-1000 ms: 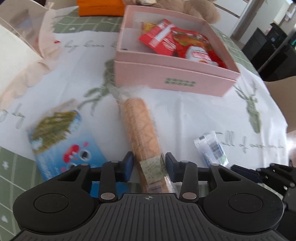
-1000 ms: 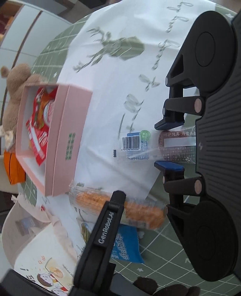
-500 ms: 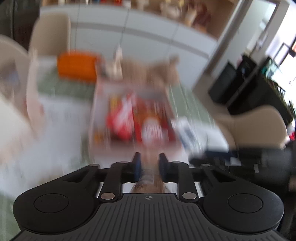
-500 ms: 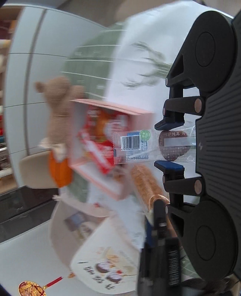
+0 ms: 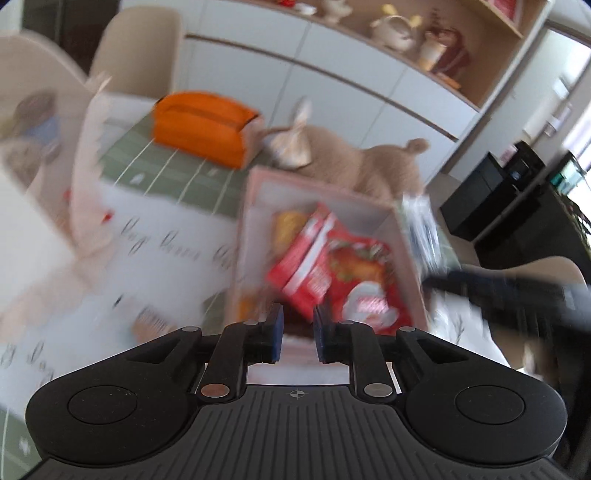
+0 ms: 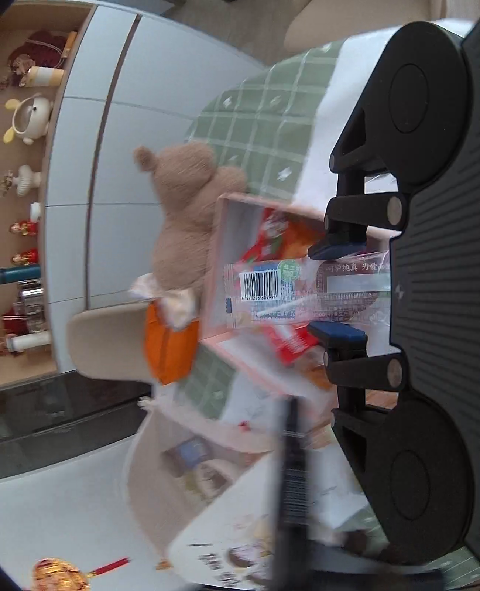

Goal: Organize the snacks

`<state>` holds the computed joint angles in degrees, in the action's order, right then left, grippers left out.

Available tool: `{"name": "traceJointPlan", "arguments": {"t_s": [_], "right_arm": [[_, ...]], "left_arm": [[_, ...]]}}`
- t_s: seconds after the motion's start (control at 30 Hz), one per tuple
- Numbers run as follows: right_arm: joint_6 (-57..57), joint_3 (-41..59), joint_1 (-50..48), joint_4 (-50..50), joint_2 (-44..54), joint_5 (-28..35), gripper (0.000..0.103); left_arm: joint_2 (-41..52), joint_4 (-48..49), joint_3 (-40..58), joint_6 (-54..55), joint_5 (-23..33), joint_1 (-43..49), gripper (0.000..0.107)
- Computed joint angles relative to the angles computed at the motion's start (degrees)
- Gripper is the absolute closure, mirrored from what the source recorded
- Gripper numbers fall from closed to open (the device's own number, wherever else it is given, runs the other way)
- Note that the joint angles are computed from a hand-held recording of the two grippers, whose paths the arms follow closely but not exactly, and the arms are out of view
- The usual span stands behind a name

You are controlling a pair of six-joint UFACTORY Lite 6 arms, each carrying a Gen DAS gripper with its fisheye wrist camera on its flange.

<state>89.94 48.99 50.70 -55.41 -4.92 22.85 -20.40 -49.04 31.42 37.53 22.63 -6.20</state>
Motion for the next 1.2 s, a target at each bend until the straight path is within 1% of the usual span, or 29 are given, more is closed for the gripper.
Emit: {"name": "traceJointPlan", "arguments": {"t_s": [0.03,0.07,0.1,0.2,0.27,0.3,0.37,0.4,0.43,0.5,0.53,0.6,0.63,0.67,0.73,0.83,0.9,0.93,1.0,1.03,1.1,1.13,1.17,1.2], "right_arm": [[2.3,1.6,-0.9,-2.6,2.4,-0.6,0.059],[2.3,3.9,-2.1,-3.3,5.3,-1.3,0.058],[-0.2,6.0,-3.2,-1.5,8.1,-2.5,0.058],[-13.8,8.8,-2.8,10.8,11.9,-7.3,0.058],[-20.6,10.3,0.6,16.6,14.6,-8.6,0.058],[-23.1,11.6,3.0,18.4,16.8,-8.5,0.058],[-25.3,16.2,7.6,19.5,22.3,-7.1,0.058],[-24.1,19.2,9.7,18.0,25.7,-5.6,0.058],[-22.5,22.5,11.6,16.6,29.1,-4.1,0.058],[-22.9,29.5,13.3,17.6,36.0,-1.8,0.058],[-21.9,33.1,13.9,16.8,39.6,0.0,0.058],[-19.0,40.1,15.0,14.5,45.9,5.2,0.058],[-19.9,43.1,14.9,16.2,48.3,7.7,0.06],[-21.5,44.7,14.6,19.3,49.2,8.8,0.066],[-21.4,43.6,15.3,22.7,47.5,9.9,0.073],[-19.5,35.6,18.7,25.4,40.9,9.6,0.074],[-16.1,30.7,22.3,25.3,37.3,10.9,0.074],[-14.4,27.7,23.8,25.5,34.9,10.6,0.074],[-11.3,22.1,26.1,26.5,30.2,9.5,0.074],[-10.3,19.7,26.8,27.5,28.0,9.1,0.074],[-6.7,15.2,28.3,27.3,23.7,9.7,0.073],[-4.0,13.5,28.9,25.7,22.1,10.8,0.069],[-0.7,11.9,29.5,22.9,20.8,12.1,0.064],[2.6,11.0,29.8,19.7,20.0,13.4,0.062]], "left_arm": [[-1.5,1.2,-1.5,0.2,1.5,2.4,0.087],[-2.4,3.0,-2.5,0.2,2.5,4.7,0.086],[-4.1,5.9,-3.9,-0.4,3.7,7.3,0.086],[-8.6,11.8,-8.3,2.2,6.6,16.5,0.086],[-9.3,14.6,-10.4,5.0,8.1,23.2,0.086],[-8.8,14.6,-11.2,8.1,9.1,26.8,0.086],[-7.1,14.6,-12.3,12.7,9.9,32.1,0.086],[-7.1,15.4,-13.1,14.2,10.4,34.4,0.086],[-7.9,16.0,-14.2,15.4,10.6,35.9,0.086],[-10.8,16.9,-16.2,17.4,11.5,37.7,0.085],[-10.8,16.9,-16.5,18.2,11.6,37.9,0.084],[-12.2,15.9,-17.1,21.6,13.9,40.8,0.084],[-12.9,15.9,-17.3,22.9,15.0,42.0,0.084],[-12.5,15.8,-17.1,23.8,15.4,42.2,0.084],[-12.0,15.5,-17.4,25.7,16.3,42.6,0.084],[-9.7,12.7,-17.1,28.1,16.6,41.6,0.082],[-7.3,10.6,-16.4,28.0,16.0,38.2,0.077],[-7.8,10.5,-16.8,27.0,15.6,35.7,0.074],[-8.0,8.5,-17.7,28.3,14.9,30.6,0.074],[-6.6,6.4,-17.6,31.6,15.6,28.9,0.073],[-2.7,3.2,-16.7,37.6,17.5,27.9,0.07],[-2.7,3.2,-16.6,37.7,16.9,27.2,0.071],[-2.8,3.8,-16.3,36.6,16.1,26.6,0.07],[-3.0,4.2,-16.1,35.7,15.3,26.4,0.07]]}}
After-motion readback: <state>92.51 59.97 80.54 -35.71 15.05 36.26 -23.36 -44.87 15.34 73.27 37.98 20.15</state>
